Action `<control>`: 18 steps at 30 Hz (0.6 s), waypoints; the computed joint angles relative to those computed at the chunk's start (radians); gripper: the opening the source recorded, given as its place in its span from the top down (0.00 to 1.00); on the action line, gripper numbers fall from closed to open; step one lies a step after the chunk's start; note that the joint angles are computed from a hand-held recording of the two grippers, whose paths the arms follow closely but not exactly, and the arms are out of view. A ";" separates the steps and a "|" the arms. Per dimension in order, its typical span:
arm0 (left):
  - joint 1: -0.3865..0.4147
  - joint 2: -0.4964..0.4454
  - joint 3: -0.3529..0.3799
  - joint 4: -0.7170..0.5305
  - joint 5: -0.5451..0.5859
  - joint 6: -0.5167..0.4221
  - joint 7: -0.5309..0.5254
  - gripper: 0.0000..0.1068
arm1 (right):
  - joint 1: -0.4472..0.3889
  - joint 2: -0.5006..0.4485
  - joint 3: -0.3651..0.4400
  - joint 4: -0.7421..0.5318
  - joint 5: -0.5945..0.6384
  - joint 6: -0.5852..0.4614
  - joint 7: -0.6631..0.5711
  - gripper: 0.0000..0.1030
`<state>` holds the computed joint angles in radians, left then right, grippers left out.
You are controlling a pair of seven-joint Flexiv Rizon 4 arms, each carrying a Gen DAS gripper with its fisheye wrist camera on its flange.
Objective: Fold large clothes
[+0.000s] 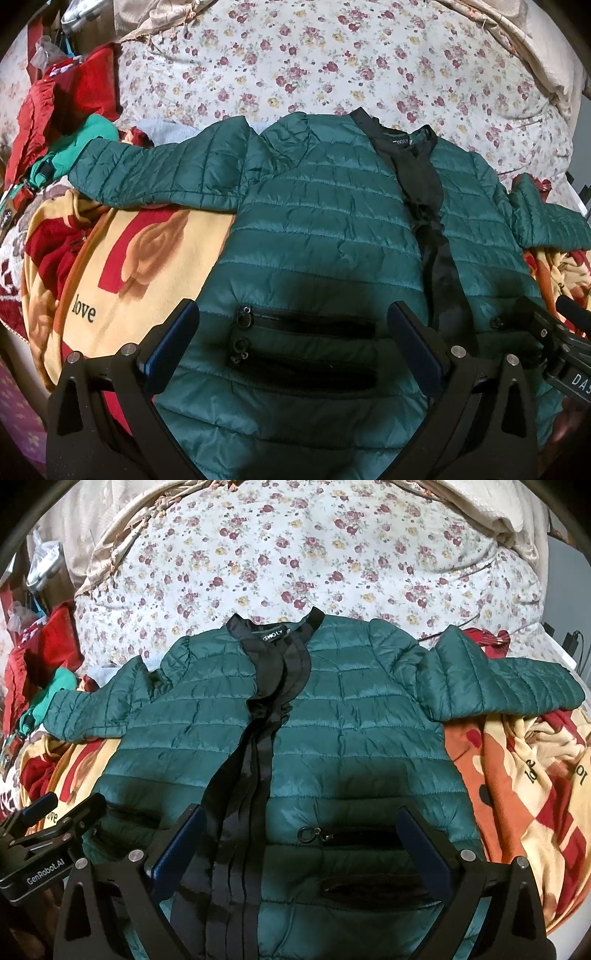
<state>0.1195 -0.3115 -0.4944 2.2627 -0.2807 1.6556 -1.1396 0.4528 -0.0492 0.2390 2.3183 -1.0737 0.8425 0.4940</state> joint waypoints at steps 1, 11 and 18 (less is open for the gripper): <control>-0.007 -0.002 0.008 -0.004 0.002 -0.003 -0.001 0.04 | -0.002 -0.003 0.001 -0.003 0.031 0.012 -0.020 0.01; -0.045 -0.021 0.048 -0.031 0.004 -0.004 -0.004 0.04 | -0.016 -0.011 -0.011 -0.005 0.101 0.083 -0.057 0.01; -0.084 -0.039 0.096 -0.054 0.011 -0.014 -0.018 0.04 | -0.025 -0.023 -0.025 0.008 0.016 0.097 0.001 0.01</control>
<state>0.0356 -0.3509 -0.3983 2.2086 -0.2698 1.6419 -1.1574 0.4280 -0.0719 0.2144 2.3259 -1.0577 0.9398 0.4951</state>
